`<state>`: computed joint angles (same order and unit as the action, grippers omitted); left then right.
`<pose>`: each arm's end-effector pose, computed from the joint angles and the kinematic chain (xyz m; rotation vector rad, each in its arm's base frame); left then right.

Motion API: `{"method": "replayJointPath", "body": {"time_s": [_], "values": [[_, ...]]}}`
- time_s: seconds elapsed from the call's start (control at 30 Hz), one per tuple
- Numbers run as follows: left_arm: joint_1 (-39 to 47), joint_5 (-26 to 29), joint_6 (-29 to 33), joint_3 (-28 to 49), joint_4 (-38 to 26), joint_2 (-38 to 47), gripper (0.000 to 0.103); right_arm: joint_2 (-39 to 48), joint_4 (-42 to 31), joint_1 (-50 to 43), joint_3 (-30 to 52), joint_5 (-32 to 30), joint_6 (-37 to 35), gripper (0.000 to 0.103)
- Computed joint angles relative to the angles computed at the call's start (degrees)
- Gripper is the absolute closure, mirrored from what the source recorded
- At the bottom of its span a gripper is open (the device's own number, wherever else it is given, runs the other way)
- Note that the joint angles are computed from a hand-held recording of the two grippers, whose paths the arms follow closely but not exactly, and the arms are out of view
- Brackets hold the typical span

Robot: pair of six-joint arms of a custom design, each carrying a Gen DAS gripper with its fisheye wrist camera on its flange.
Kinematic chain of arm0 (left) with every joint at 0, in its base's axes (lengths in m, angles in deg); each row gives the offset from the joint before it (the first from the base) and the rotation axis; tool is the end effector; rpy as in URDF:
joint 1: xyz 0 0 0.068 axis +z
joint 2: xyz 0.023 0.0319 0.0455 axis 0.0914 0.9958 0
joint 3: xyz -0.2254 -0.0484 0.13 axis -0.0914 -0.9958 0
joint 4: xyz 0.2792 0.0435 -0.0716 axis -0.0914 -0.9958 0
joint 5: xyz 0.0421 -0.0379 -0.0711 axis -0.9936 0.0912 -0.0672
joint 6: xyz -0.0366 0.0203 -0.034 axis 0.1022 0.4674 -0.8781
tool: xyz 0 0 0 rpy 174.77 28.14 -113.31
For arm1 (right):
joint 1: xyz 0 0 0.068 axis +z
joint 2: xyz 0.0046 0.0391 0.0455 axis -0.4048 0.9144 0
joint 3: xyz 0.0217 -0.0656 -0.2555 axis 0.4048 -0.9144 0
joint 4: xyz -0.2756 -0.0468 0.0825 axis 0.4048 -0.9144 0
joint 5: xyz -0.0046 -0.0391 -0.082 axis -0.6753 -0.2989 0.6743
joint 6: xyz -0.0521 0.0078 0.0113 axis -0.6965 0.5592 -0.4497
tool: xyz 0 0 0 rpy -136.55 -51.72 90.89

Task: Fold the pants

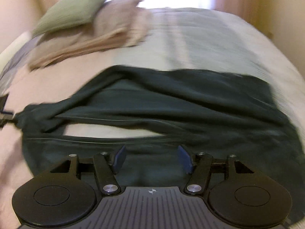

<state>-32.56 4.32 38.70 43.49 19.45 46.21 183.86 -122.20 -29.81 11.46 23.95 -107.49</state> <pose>0.2217 -0.1537 0.1781 -0.0044 2.6069 0.1744 0.3644 -0.0208 0.2251 -0.8346 2.4234 0.4089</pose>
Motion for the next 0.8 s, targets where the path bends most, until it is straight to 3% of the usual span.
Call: {"method": "replayJointPath", "body": {"time_s": [0.13,0.3,0.33,0.37,0.4,0.43,0.63,0.7,0.8], "values": [[14.0,3.9,16.5,-13.0,8.1,-9.7,0.05,0.3,9.0,12.1,-4.4,4.8,0.5,0.044],[29.8,19.0,30.1,-19.8,21.2,-6.2,0.051,11.8,14.3,20.8,4.2,9.6,-3.5,0.042],[31.0,21.3,31.0,-20.0,22.6,-4.9,0.057,14.7,13.8,21.6,7.5,10.5,-3.8,0.042],[32.1,22.9,32.0,-20.3,23.2,-4.3,0.074,18.1,13.0,22.2,11.6,11.3,-4.3,0.042],[32.7,24.0,32.6,-19.7,23.0,-3.6,0.084,21.5,12.1,22.7,15.8,12.4,-5.1,0.041],[33.0,24.9,32.6,-19.4,21.5,-4.5,0.103,23.9,11.3,22.9,19.0,13.5,-6.0,0.041],[34.8,22.9,28.1,-11.9,3.9,-18.8,0.103,41.2,0.2,21.7,44.8,14.6,-10.5,0.041],[39.5,23.0,30.2,-5.3,-0.3,-18.7,0.103,46.6,-5.1,21.3,54.3,13.8,-12.9,0.041],[43.5,24.1,36.5,2.6,-1.2,-12.8,0.103,52.3,-9.0,21.9,63.5,14.2,-15.7,0.041]]}}
